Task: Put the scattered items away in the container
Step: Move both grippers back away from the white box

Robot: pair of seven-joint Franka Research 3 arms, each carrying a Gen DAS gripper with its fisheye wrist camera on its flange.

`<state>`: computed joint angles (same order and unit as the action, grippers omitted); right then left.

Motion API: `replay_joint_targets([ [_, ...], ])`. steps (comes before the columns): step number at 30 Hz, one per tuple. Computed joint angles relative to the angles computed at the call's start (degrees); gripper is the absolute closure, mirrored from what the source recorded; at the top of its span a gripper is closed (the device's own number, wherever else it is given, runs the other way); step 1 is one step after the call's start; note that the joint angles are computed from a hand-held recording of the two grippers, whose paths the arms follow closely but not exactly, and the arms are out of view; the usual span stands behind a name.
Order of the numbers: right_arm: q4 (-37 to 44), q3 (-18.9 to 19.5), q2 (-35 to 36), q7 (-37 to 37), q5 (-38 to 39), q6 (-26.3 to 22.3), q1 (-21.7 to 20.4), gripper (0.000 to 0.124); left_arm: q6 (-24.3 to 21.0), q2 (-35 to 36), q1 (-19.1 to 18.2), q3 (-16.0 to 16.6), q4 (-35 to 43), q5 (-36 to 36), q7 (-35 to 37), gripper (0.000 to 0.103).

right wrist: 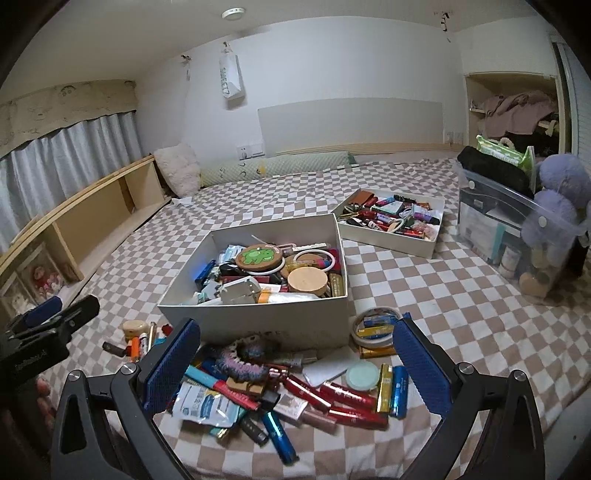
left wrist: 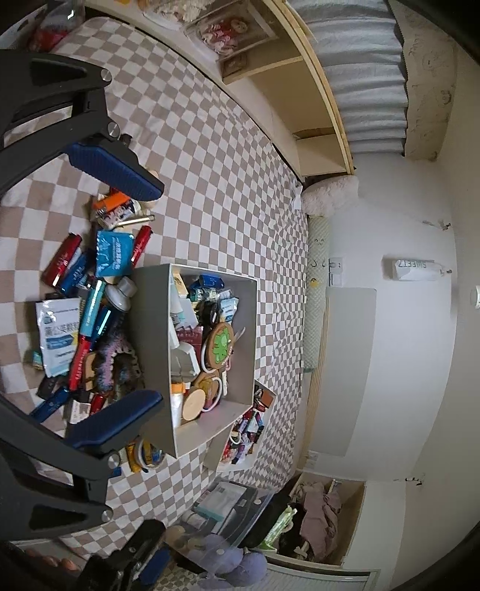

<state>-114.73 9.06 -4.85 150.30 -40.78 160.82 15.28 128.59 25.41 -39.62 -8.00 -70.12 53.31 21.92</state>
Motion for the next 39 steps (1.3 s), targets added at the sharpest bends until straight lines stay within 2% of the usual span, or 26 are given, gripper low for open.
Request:
replay_joint_targets([
  [11,-3.4,2.9,-5.1,1.0,-1.8,-2.1,-1.5,0.021,0.4,-4.8,0.7,-1.8,-6.1,1.6,-2.0,0.000],
  [39,-6.9,7.3,-9.6,-1.5,1.5,-2.2,-4.7,0.021,-0.5,-8.4,1.6,-4.6,-10.7,3.5,-3.8,0.000],
])
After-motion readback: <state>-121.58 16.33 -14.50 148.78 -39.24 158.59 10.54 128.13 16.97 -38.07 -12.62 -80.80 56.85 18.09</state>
